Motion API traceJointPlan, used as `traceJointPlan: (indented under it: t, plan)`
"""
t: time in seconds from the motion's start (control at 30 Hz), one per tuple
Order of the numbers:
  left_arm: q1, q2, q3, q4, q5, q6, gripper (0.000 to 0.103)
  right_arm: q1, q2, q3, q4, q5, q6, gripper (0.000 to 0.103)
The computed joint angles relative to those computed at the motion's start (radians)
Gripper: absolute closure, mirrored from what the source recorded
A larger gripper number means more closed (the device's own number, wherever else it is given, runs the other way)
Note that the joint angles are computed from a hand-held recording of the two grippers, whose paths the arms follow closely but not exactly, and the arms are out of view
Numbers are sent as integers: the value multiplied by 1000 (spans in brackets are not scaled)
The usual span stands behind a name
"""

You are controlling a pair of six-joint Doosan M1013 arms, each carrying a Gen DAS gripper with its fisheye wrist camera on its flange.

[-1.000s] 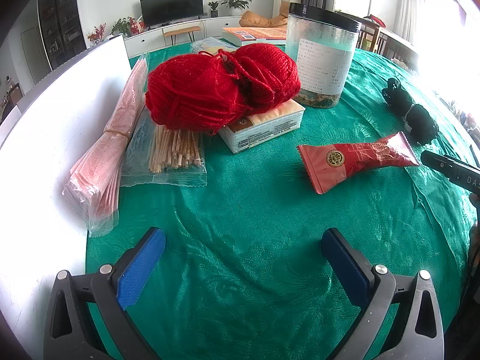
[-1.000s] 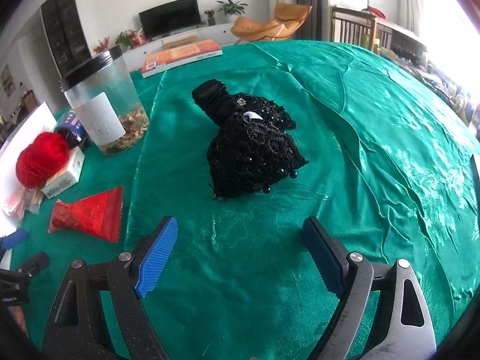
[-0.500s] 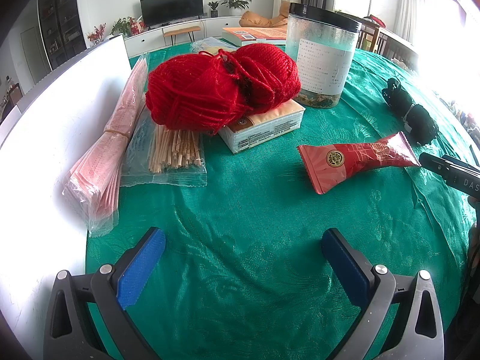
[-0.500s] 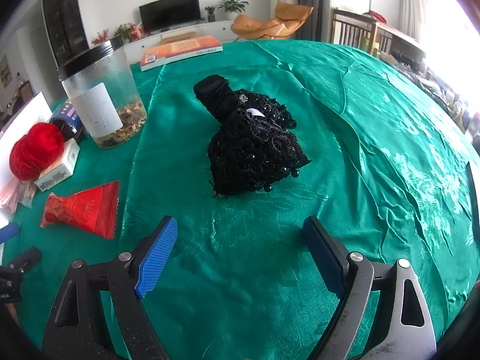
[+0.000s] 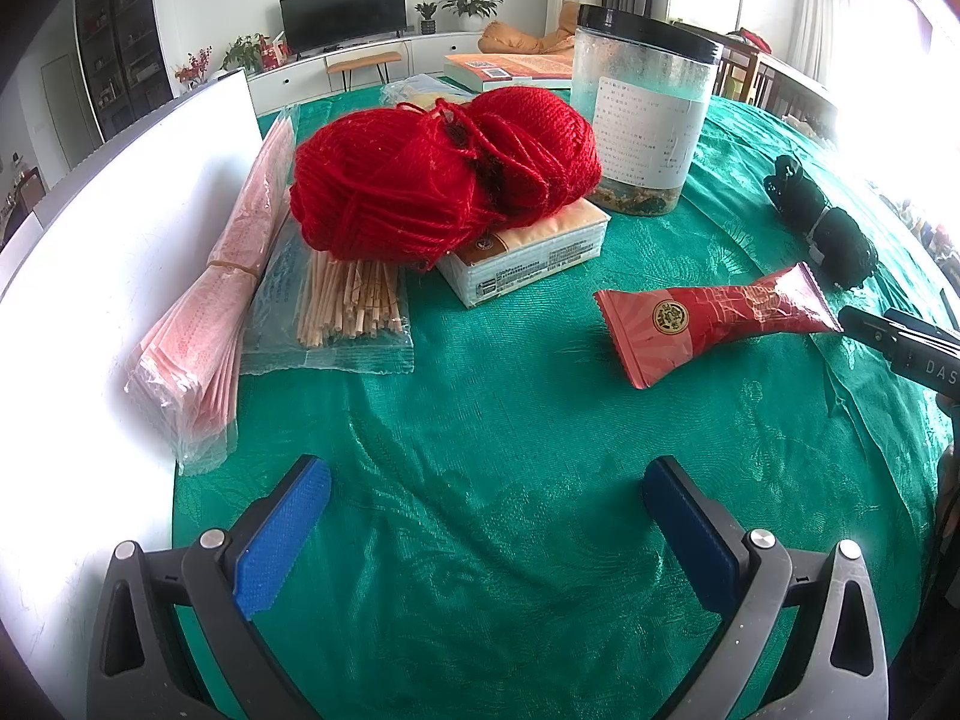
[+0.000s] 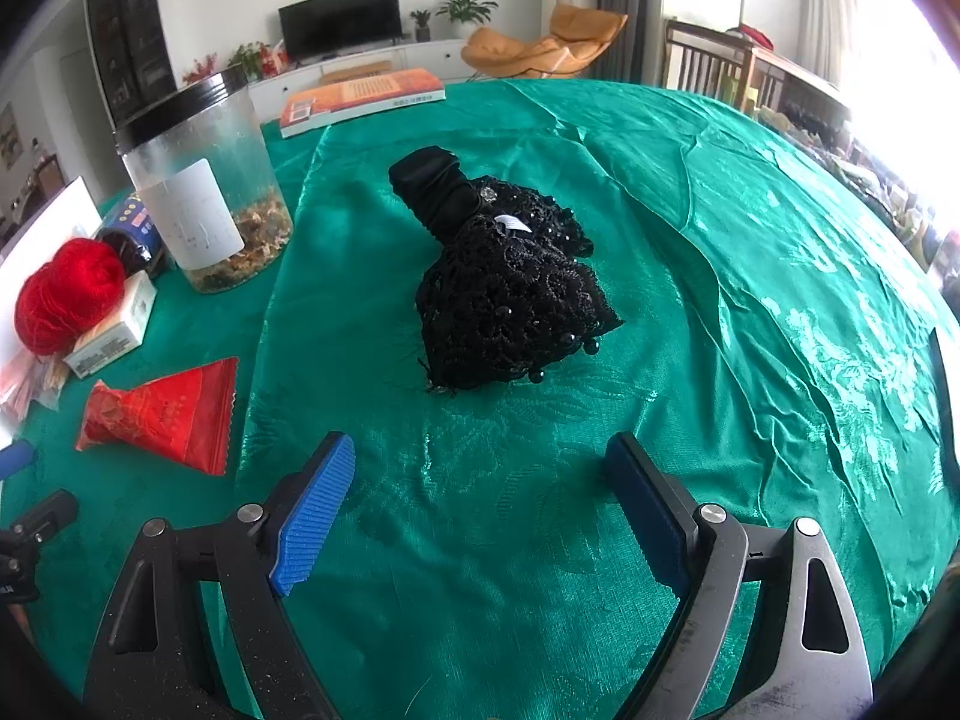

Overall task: Organize soft objects
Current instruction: 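Move the left gripper to the red yarn ball while the right moves to the black beaded mesh item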

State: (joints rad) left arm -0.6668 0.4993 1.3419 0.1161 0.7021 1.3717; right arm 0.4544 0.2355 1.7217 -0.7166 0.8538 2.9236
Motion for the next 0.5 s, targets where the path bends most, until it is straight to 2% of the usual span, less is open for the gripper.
traceJointPlan:
  t: [0.07,0.1,0.2,0.3,0.37,0.43,0.5]
  plan:
    - [-2,19,-55,-12,102,30,0,0,-1,1,-1,-2,0,15]
    - [-6,20,-71,-8,118,44,0,0,-2,2,-1,-5,1,15]
    - [-22,13,-111,73,93,79,0,-1,-5,6,-3,-13,6,15]
    - [-33,35,-189,169,92,118,0,-1,-5,7,-3,-12,6,15]
    - [-32,79,-274,178,143,196,0,-2,-7,9,-4,-18,8,15]
    - [-32,149,-385,159,254,291,0,-11,-26,32,-1,-76,28,15]
    - [-31,209,-469,144,351,354,0,-40,-81,99,-35,-251,165,16]
